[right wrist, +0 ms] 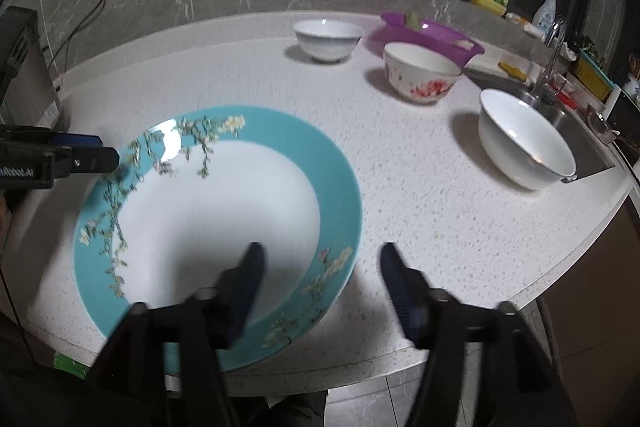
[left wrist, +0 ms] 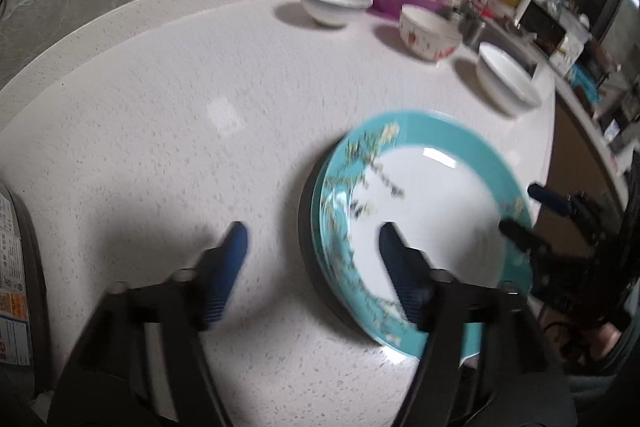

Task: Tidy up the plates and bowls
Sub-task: 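Open both grippers to release the smaller plate onto the stack, then close the left gripper on the large white bowl rim while the right gripper grips it too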

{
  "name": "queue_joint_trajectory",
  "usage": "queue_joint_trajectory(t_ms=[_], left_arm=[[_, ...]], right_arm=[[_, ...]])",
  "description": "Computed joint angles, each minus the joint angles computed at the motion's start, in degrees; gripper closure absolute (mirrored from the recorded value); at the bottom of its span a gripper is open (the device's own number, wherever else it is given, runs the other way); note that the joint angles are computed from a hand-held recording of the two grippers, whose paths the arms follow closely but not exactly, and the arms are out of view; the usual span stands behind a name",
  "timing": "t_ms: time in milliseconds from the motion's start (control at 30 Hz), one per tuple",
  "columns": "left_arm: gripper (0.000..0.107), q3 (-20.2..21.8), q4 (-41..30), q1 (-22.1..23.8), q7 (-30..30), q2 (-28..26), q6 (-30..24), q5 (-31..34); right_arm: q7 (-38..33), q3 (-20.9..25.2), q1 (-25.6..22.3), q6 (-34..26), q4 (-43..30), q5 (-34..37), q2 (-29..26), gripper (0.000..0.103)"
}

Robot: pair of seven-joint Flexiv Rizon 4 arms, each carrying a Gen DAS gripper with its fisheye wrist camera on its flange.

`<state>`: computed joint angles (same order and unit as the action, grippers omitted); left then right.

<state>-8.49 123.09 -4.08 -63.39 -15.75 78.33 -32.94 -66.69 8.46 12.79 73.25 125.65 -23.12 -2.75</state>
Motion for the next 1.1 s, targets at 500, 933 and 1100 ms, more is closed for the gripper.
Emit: queue_joint_trajectory(t_ms=[500, 933, 1100], left_arm=[[0.023, -5.12, -12.73, -1.79, 12.71, -1.24, -8.43, -30.83], [0.023, 1.66, -36.38, -13.2, -24.7, -18.07, -11.83, -1.36], [0.023, 3.86, -48.83, -16.78, -35.98, -25.76, -17.63, 7.88]], right_arm=[[-13.93, -3.24, -6.89, -9.51, -20.85, 33.24, -2.81, 0.018], [-40.5, -0.8, -21.73, -31.36, -50.84, 53.55, -19.92, 0.018], [-43.7, -0.28, -25.37, -38.31, -60.67, 53.96, -25.65, 0.018]])
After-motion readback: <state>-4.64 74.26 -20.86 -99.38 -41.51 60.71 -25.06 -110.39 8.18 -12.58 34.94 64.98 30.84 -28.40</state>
